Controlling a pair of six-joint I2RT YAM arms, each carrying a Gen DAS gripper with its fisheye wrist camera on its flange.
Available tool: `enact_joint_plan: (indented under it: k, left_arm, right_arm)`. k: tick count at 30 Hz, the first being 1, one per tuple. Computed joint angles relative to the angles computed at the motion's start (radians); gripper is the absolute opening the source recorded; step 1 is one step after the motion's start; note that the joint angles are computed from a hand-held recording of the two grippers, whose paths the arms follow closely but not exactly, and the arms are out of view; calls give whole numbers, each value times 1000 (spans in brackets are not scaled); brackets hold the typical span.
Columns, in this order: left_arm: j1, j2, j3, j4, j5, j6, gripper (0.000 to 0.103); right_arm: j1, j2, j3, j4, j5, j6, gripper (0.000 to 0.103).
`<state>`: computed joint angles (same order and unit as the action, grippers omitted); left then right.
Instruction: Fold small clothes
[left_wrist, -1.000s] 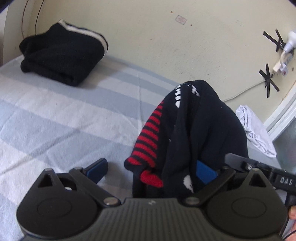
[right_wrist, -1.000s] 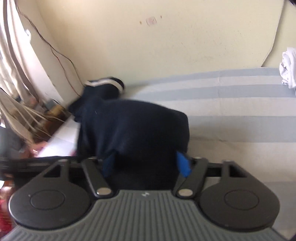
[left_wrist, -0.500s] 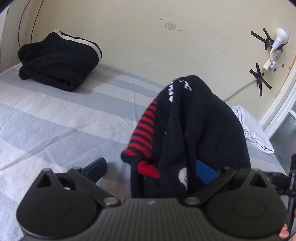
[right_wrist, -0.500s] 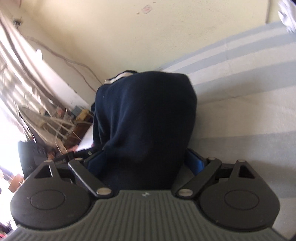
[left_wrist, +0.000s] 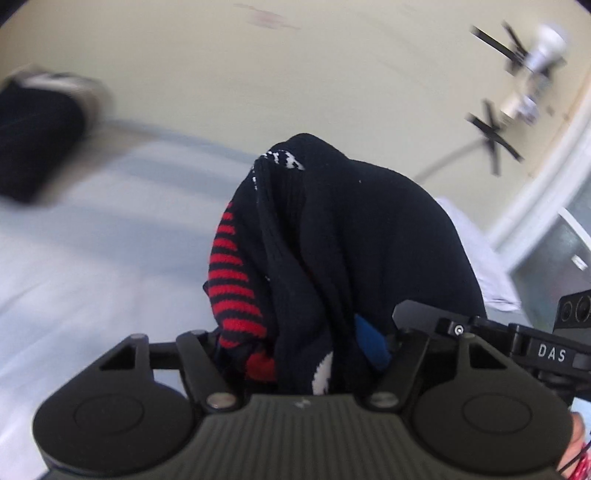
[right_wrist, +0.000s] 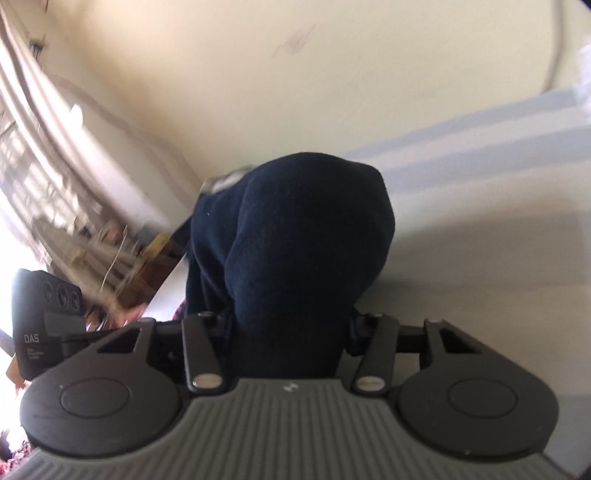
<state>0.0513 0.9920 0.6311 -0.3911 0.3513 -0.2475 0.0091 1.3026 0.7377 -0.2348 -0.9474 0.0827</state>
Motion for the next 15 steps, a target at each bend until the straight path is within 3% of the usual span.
enact_joint_plan:
  k: [3, 6, 12, 15]
  left_arm:
    - [-235, 259, 195, 115, -108, -71, 63]
    - [-390, 532, 468, 163, -186, -47, 63]
    - [-519, 992, 1032, 125, -221, -11, 64]
    - [-554, 1176, 1260, 55, -286, 11, 65]
  right_arm:
    - [-200, 59, 68, -7, -74, -67, 54]
    - [-342, 142, 151, 71, -91, -31, 54]
    - [-501, 361, 356, 332, -31, 139, 54]
    - [-539, 504, 492, 353, 17, 151, 55]
